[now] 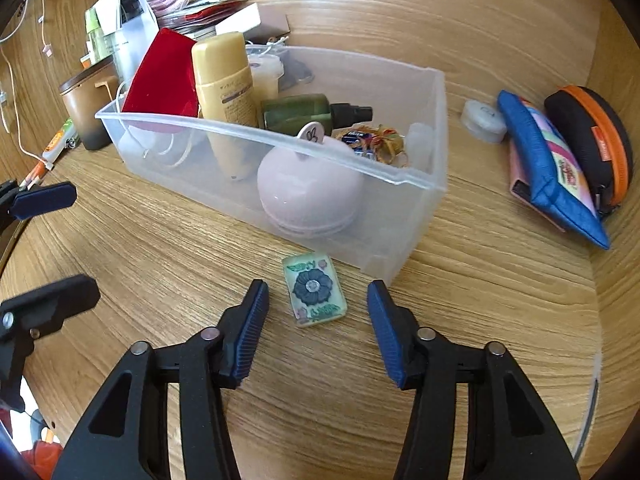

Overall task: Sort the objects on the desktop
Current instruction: 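Move both tools to the green square charm and white shell, then grasp the white shell with the left tool while the right tool grasps the green charm, then lift and carry the white shell and green charm over the clear bin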

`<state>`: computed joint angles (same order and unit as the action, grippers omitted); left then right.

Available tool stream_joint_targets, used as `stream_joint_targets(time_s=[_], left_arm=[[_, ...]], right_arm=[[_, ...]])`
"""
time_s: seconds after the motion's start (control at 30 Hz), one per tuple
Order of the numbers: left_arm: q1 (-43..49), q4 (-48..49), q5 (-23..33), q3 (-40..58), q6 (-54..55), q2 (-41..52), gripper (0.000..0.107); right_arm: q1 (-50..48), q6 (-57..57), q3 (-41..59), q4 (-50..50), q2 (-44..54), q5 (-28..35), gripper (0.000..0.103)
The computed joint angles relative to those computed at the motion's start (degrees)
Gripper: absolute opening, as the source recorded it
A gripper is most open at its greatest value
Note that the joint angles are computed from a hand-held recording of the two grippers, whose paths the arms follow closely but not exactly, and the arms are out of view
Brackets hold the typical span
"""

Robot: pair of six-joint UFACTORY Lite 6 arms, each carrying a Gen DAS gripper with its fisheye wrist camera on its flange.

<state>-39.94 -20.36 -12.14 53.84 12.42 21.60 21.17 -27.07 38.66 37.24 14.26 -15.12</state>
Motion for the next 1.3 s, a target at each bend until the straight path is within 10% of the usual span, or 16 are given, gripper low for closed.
stream_joint_targets(time_s=[0.1, 0.57, 1.3], left_arm=[[-1.19, 0.17, -0.17, -0.38, -0.49, 0.28, 0.091], [-10.35, -5.68, -1.81, -0.03, 2.53, 2.26, 0.091], [-14.32, -21.09, 0.74, 7.01, 19.26, 8.87, 0.014]], right_arm=[[-0.2, 4.05, -0.52, -4.41, -0.45, 0.11, 0.023], [-2.93, 1.1, -18.34, 0.08, -21.04, -1.16, 0.022], [-3.01, -7.93, -25.12, 8.69, -35.4, 2.58, 0.022]])
